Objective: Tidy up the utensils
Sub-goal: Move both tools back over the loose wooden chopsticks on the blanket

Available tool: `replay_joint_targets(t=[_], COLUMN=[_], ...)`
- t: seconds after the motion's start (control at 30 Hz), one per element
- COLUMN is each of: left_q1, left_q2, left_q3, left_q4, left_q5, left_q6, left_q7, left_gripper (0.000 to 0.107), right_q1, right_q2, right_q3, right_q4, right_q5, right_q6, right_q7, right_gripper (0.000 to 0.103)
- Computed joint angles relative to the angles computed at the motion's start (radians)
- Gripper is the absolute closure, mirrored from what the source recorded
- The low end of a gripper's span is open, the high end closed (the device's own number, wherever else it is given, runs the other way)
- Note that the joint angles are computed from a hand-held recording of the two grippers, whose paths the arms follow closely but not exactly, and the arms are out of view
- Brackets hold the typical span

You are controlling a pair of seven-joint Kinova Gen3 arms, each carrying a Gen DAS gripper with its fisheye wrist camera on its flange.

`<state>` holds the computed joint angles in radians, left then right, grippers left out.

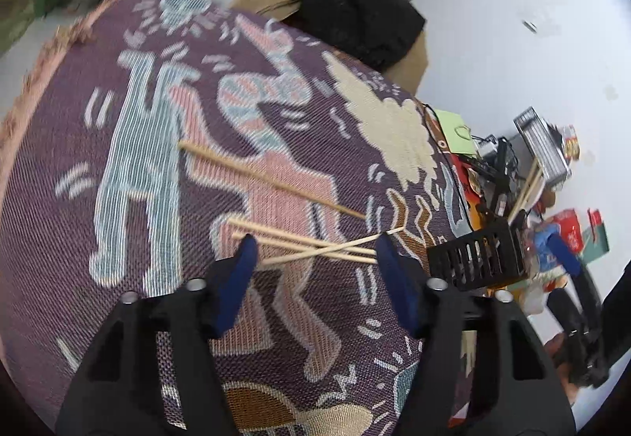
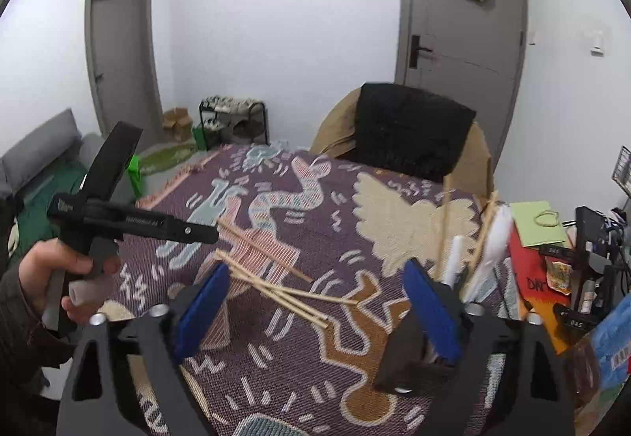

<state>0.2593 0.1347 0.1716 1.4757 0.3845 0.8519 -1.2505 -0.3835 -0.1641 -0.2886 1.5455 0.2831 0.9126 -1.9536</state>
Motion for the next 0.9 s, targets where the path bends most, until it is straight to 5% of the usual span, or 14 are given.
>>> replay_joint_targets(t=[0.2, 0.37, 0.67, 0.9], left_q1=[-0.022, -0.031, -0.025, -0.004], left_q2=[-0.01, -0.012, 0.001, 0.013], left_q3=[-0.006, -0.005, 0.008, 0.012], left_q4=[0.09, 0.146, 0.213, 0.216], left_q5=[0.076, 0.125, 0.187, 0.148], left_q6=[-0.057, -0.113, -0.222, -0.269], left_q7=[0.01, 0.016, 0.047, 0.121], left_gripper=[0.067, 0.07, 0.074, 0.095], right_q1=[-0.041, -0.091, -0.121, -0.127], right_q2=[0.064, 0.104, 0.163, 0.211], right_q3=[-0.01, 0.002, 0.042, 0.075], right_q4=[-0.007, 0.002, 0.054, 0.054], right_q5=[0.01, 0.074, 0.105, 0.093], right_q6=[0.051, 0.088, 0.089, 0.076], right_q7=[0.021, -0.017, -0.07, -0.087], right_gripper=[0.049, 0.061, 0.062, 0.062])
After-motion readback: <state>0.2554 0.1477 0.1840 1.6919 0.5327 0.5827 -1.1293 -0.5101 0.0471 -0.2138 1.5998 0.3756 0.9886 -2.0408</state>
